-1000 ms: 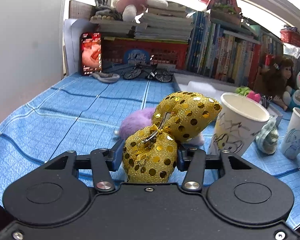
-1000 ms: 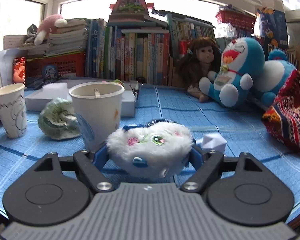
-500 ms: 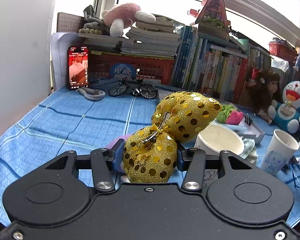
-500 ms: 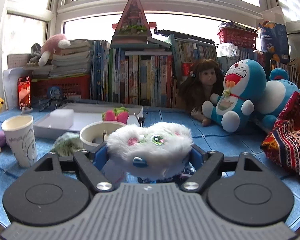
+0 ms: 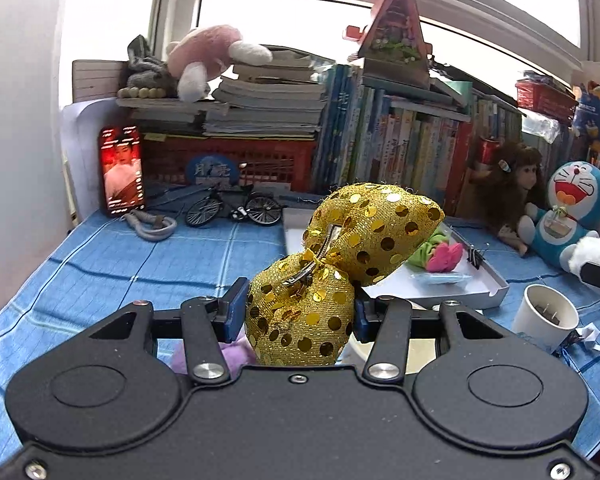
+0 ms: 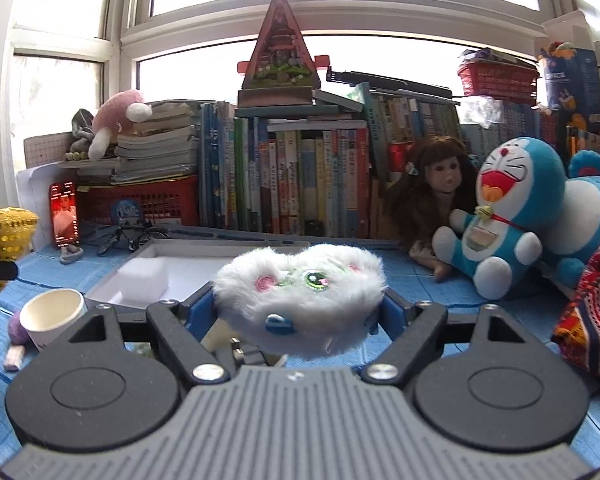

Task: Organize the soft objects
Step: 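Carry the gold bow and white plush with both grippers over the white tray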

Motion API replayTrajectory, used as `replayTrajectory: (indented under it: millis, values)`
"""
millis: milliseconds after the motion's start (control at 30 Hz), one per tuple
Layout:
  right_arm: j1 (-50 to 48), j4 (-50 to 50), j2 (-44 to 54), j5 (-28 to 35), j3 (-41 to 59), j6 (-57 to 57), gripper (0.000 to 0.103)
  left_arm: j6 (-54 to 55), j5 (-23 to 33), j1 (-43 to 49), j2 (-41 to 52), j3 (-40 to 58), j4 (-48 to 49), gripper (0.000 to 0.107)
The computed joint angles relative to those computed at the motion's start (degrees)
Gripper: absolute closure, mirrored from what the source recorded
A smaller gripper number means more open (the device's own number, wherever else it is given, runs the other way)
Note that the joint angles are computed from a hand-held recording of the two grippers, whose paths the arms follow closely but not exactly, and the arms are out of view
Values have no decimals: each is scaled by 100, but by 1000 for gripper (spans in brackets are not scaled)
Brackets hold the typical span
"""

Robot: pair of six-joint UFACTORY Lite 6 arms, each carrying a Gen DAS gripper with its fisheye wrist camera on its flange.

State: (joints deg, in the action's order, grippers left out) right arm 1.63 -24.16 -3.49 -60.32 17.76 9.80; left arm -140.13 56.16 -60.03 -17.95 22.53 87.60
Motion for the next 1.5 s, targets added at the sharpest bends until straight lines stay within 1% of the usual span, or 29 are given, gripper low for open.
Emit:
replayTrajectory:
  millis: [167,367,467,567,667,733,833,867,933,1000,1067,1133,1167,1267,1333,1367,1433,1500]
  values:
    - [224,12,38,285,300,61,21,133,-242,251,449,458,266,59]
    - [372,-104,133,684,721,301,21,291,-765,678,676,842,518,59]
    - [418,-214,159,945,1025,558,21,578,-1121,999,733,1108,586,59]
    - [414,-587,218,1391,1531,1112,21,1078,-1610,1379,798,1506,520,59]
    - [467,-1198,426,2012,2233,1790,21,1691,-2047,1707,1034,2047,345,59]
    - [532,-1580,678,2367,2711,2191,21,2770,-2597,2017,1252,2575,-416,58]
    - [613,-2441,1196,2967,3522,3114,21,4569,-3558,2635,1882,3452,-2128,58]
    - [652,-2721,1373,3164,3779,3442,21,5169,-3725,2788,2095,3713,-2727,58]
    - [692,-3276,1666,3410,4185,4084,21,6368,-3880,3013,2511,4182,-3927,58]
    - [698,-3993,1997,3509,4617,4818,21,7522,-3957,3231,2961,4647,-5126,58]
    - [743,-4562,2232,3668,4935,5365,21,8637,-3904,3452,3419,5077,-6325,58]
    - [827,-5003,2427,3891,5188,5740,21,9793,-3637,3684,3758,5464,-7525,59]
    - [861,-5264,2514,3976,5311,5957,21,10202,-3544,3802,3935,5620,-7886,59]
    - [984,-6962,2930,4149,5934,7573,21,10621,-3331,4008,4367,5962,-8146,59]
    - [1042,-8115,3279,4084,6402,8773,21,11474,-3105,4222,4740,6319,-8955,59]
    - [1081,-8651,3455,4058,6643,9372,21,12040,-2946,4369,4967,6535,-9555,59]
    - [1150,-9489,3786,3959,7090,10282,21,12698,-2820,4578,5246,6737,-10313,59]
    - [1187,-10065,4108,3801,7515,10962,21,12893,-2804,4691,5459,6890,-10474,59]
